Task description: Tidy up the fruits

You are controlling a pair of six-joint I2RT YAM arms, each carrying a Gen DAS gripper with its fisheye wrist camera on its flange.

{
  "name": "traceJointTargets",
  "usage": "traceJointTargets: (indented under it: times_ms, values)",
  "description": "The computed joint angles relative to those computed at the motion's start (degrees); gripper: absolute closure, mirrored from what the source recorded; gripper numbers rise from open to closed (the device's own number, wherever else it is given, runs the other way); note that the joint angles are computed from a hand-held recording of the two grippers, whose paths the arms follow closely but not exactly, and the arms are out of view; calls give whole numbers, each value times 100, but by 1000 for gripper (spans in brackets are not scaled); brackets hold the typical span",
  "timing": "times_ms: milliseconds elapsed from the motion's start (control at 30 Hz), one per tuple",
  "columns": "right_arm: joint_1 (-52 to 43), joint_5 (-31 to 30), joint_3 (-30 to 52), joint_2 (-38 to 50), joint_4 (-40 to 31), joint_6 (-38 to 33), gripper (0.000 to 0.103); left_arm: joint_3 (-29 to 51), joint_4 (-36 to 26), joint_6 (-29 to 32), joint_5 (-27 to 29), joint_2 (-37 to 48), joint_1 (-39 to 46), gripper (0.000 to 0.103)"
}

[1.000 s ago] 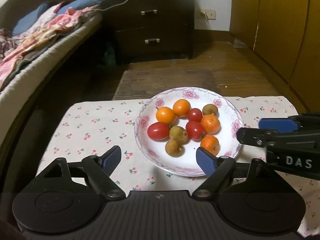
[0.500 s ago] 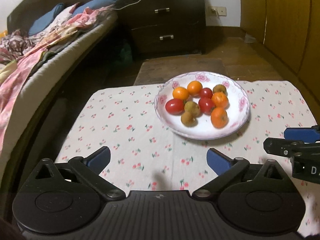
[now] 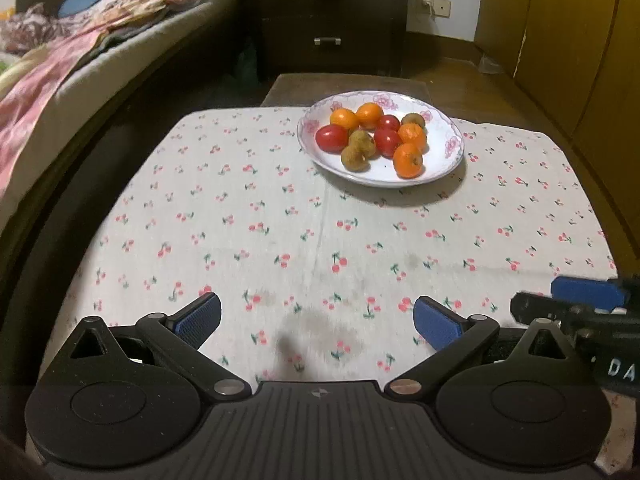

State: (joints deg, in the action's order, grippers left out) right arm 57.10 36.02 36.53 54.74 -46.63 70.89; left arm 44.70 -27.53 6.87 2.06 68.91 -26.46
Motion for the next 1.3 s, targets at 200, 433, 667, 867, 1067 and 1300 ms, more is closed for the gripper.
traceJointTargets:
  times_ms: [200, 433, 667, 867, 1067, 1300]
  values:
    - [730, 228, 65, 160, -496, 992, 45, -326, -246, 101, -60, -467, -11, 0]
    - [1254, 296, 182, 462, -702, 1572, 45, -589, -453, 183, -75, -774, -53, 0]
    - [1554, 269, 250, 653, -813, 1913, 45, -667, -560, 143, -60, -882, -26, 0]
    - [1555, 231, 246, 693, -754, 1881, 45, -704, -633, 160, -20, -982, -32, 0]
    - [1590, 191, 257, 747, -743, 1922, 45, -731, -724, 156, 24, -1051, -15, 0]
    - [1654, 191, 283, 782, -755, 1993, 45, -755, -766, 167, 48, -1101, 24, 0]
